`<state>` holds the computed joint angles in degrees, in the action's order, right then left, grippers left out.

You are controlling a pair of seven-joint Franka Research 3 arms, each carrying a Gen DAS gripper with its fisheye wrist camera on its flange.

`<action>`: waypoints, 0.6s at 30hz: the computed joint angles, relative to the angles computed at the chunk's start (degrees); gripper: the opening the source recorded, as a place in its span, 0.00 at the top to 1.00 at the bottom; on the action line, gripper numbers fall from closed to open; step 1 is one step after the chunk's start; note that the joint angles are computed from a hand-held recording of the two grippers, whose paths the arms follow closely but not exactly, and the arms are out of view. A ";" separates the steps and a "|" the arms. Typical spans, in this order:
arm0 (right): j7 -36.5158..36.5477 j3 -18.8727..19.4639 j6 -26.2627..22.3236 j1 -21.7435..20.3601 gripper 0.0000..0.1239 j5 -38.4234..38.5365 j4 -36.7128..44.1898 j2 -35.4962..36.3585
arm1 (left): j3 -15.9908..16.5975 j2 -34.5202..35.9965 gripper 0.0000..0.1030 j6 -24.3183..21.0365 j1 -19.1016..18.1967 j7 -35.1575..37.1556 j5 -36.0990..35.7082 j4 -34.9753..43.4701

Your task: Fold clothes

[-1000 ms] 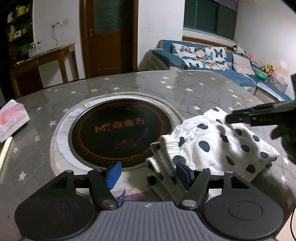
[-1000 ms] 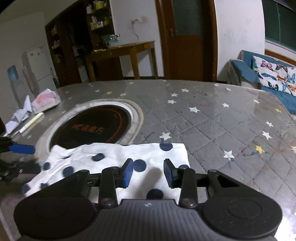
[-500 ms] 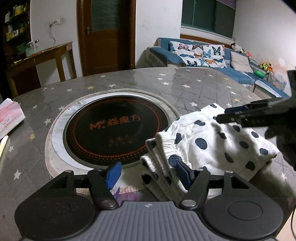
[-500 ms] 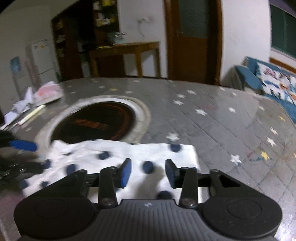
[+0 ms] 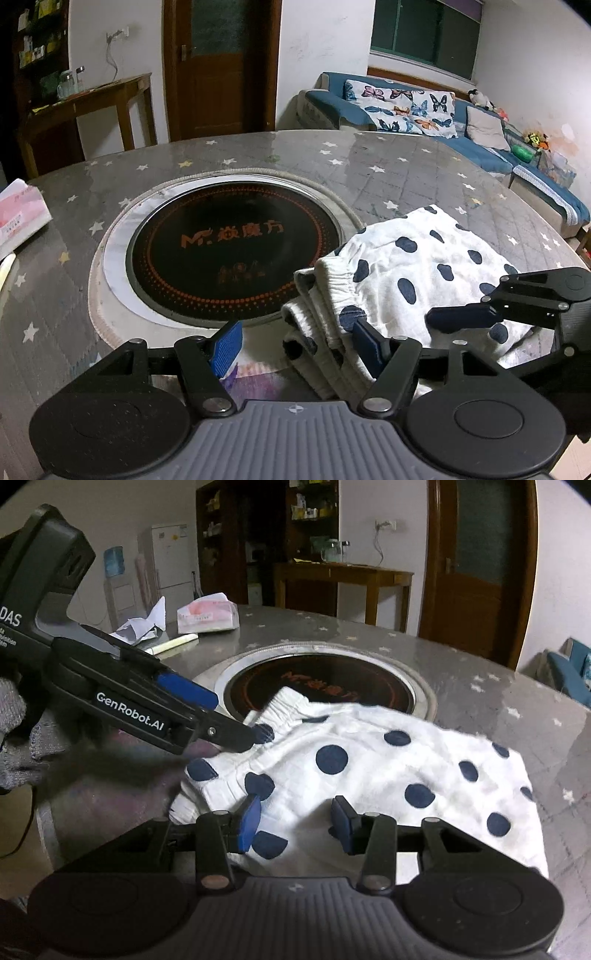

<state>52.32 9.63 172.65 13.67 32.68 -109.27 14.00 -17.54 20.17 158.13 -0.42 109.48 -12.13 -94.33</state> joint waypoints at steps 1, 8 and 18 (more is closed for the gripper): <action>-0.30 0.11 0.08 -0.16 0.65 0.16 0.17 -0.17 | -0.13 -0.13 0.33 0.33 0.08 0.14 -0.17 -0.07; 4.38 -2.67 1.69 0.81 0.65 -3.29 5.09 2.46 | -0.13 0.67 0.33 0.78 -0.52 -0.10 0.29 1.21; 19.63 -7.39 -5.99 2.19 0.65 -12.49 17.37 12.42 | -0.15 1.60 0.32 -0.36 -0.33 -1.62 0.92 1.74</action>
